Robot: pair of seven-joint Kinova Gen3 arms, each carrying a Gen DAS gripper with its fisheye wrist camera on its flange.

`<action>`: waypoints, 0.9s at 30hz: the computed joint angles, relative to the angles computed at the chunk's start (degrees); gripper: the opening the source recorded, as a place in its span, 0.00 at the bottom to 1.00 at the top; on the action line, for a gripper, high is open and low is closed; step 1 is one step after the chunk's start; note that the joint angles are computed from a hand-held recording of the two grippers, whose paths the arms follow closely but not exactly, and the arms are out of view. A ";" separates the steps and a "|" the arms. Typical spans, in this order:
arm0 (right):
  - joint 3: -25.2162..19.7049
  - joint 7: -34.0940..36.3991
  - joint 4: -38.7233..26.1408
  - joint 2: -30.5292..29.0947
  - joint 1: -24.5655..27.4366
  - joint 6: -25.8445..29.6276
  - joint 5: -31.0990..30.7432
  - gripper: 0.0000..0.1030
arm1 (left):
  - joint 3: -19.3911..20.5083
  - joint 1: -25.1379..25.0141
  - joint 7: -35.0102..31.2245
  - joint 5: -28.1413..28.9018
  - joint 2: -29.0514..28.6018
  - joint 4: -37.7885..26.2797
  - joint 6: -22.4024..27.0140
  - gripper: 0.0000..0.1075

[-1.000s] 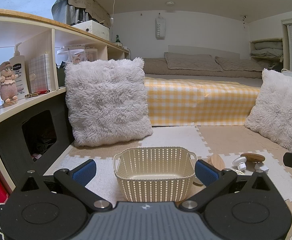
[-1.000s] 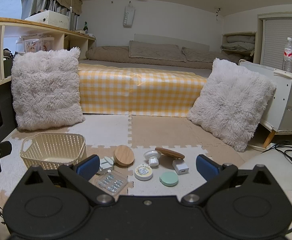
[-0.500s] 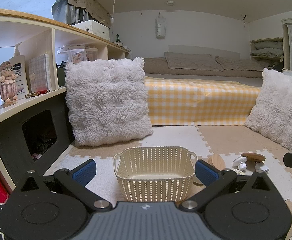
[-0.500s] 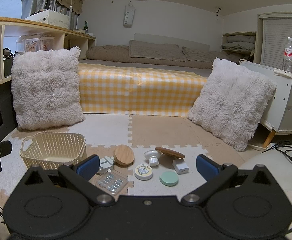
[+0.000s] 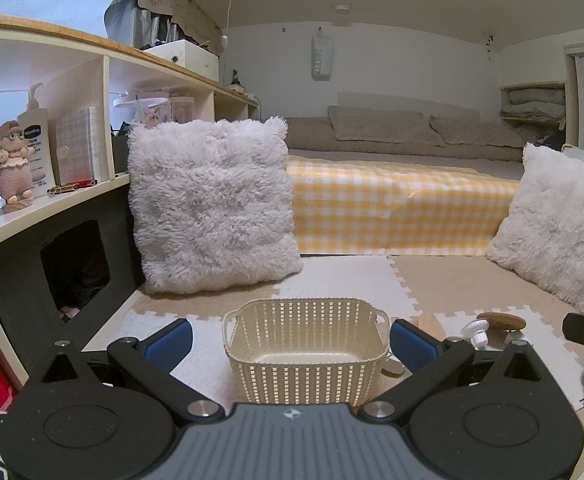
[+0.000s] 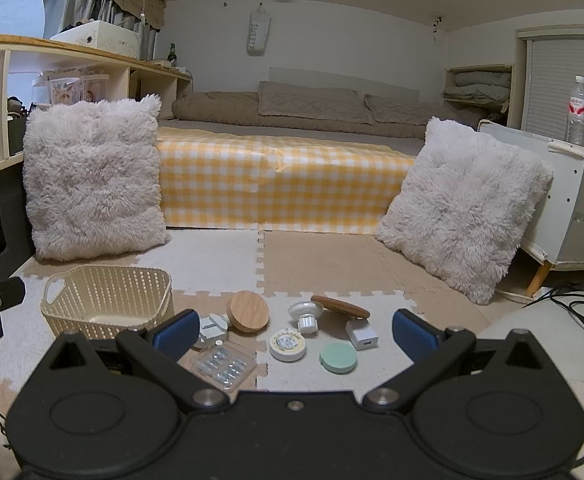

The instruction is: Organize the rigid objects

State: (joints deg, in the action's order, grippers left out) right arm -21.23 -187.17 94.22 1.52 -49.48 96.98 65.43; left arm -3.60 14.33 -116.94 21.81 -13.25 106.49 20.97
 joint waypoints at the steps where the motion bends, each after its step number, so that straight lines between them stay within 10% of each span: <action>1: 0.17 -0.06 -0.02 -0.17 0.18 -0.26 0.14 1.00 | -0.12 0.08 0.03 0.16 0.05 -0.28 0.18 0.96; 17: 3.00 6.16 0.26 -5.99 13.40 -13.34 -0.76 1.00 | 3.51 -6.14 0.57 2.55 9.88 -15.53 8.83 0.96; 27: 8.40 7.24 0.53 -6.92 26.20 -26.29 -5.83 1.00 | 6.48 -6.87 14.60 -10.47 24.74 -37.88 23.70 0.96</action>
